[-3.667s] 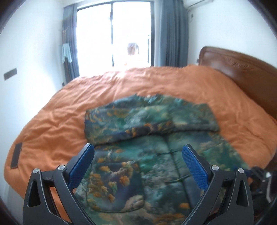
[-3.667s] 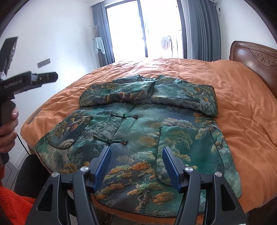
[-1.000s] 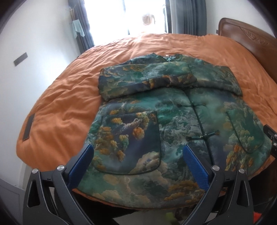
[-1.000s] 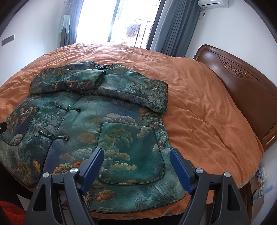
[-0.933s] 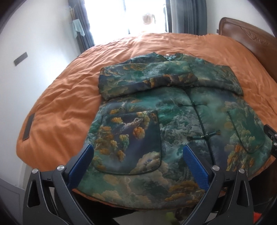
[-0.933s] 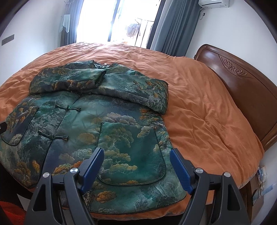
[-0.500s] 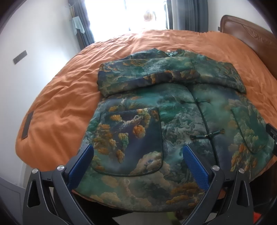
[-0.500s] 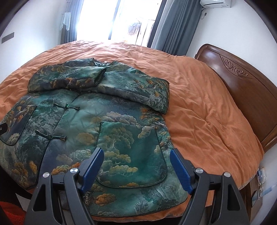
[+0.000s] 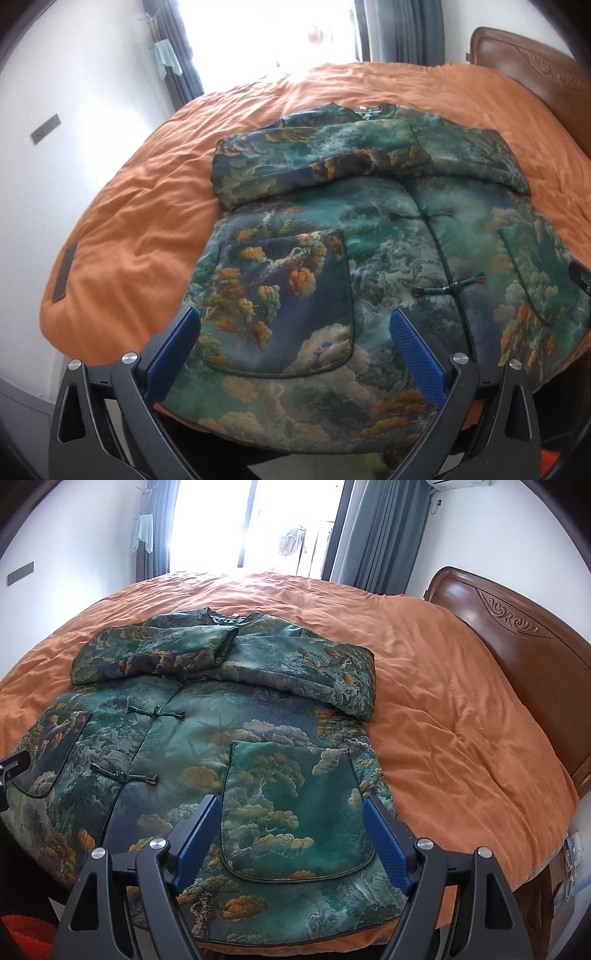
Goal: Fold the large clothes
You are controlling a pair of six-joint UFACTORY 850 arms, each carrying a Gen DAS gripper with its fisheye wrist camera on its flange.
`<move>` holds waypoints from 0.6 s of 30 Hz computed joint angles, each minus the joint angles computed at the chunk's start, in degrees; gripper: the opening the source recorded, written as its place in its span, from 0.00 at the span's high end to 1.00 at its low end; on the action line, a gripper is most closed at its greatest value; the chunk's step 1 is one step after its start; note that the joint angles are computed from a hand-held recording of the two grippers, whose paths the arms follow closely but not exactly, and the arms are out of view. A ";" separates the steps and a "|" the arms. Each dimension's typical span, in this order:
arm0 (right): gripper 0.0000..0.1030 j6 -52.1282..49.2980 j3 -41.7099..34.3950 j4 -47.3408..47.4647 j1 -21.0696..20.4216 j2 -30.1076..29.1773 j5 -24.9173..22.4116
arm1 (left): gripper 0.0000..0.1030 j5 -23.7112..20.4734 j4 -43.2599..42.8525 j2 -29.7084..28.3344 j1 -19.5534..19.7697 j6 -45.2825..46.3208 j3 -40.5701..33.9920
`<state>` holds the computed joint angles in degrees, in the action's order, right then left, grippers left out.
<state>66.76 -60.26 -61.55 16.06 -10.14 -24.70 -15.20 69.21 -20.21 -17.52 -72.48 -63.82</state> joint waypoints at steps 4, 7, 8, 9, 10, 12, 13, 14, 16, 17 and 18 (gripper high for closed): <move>0.22 -0.78 -0.25 0.72 0.38 -0.24 0.10 | 0.01 -0.50 0.30 -0.04 -0.05 -0.13 -0.07; 0.22 -0.86 -0.32 0.78 0.51 -0.32 0.30 | 0.01 -0.66 1.66 0.03 0.02 -1.45 0.08; 0.22 -1.33 -0.43 1.19 0.55 -0.40 0.44 | 0.01 -0.70 2.32 0.08 0.07 -2.06 0.15; 0.22 -1.55 -0.44 1.34 0.52 -0.44 0.60 | 0.01 -0.81 3.02 0.07 0.05 -2.72 0.20; 0.22 -1.76 -0.46 1.50 0.52 -0.48 0.86 | 0.01 -0.95 3.41 0.05 0.06 -3.06 0.21; 0.22 -2.66 -0.60 2.46 0.44 -0.62 1.26 | 0.01 -1.05 3.71 -0.04 0.15 -3.40 0.17; 0.22 -3.11 -0.66 3.01 0.35 -0.69 1.51 | 0.01 -1.04 3.61 -0.13 0.19 -3.35 0.11; 0.22 -3.27 -0.65 3.34 0.23 -0.73 1.86 | 0.01 -1.03 3.25 -0.24 0.27 -3.02 0.05; 0.22 -4.10 -0.52 4.37 -0.39 -0.76 3.21 | 0.01 -1.07 1.87 -0.51 0.40 -1.35 -0.22; 0.22 -6.30 -0.49 6.35 -1.04 -0.81 4.48 | 0.01 -0.76 0.56 -0.63 0.74 0.76 -0.34; 0.22 -10.69 -0.42 10.30 -2.13 -0.78 6.00 | 0.01 -0.17 -0.82 -0.69 1.26 3.14 -0.46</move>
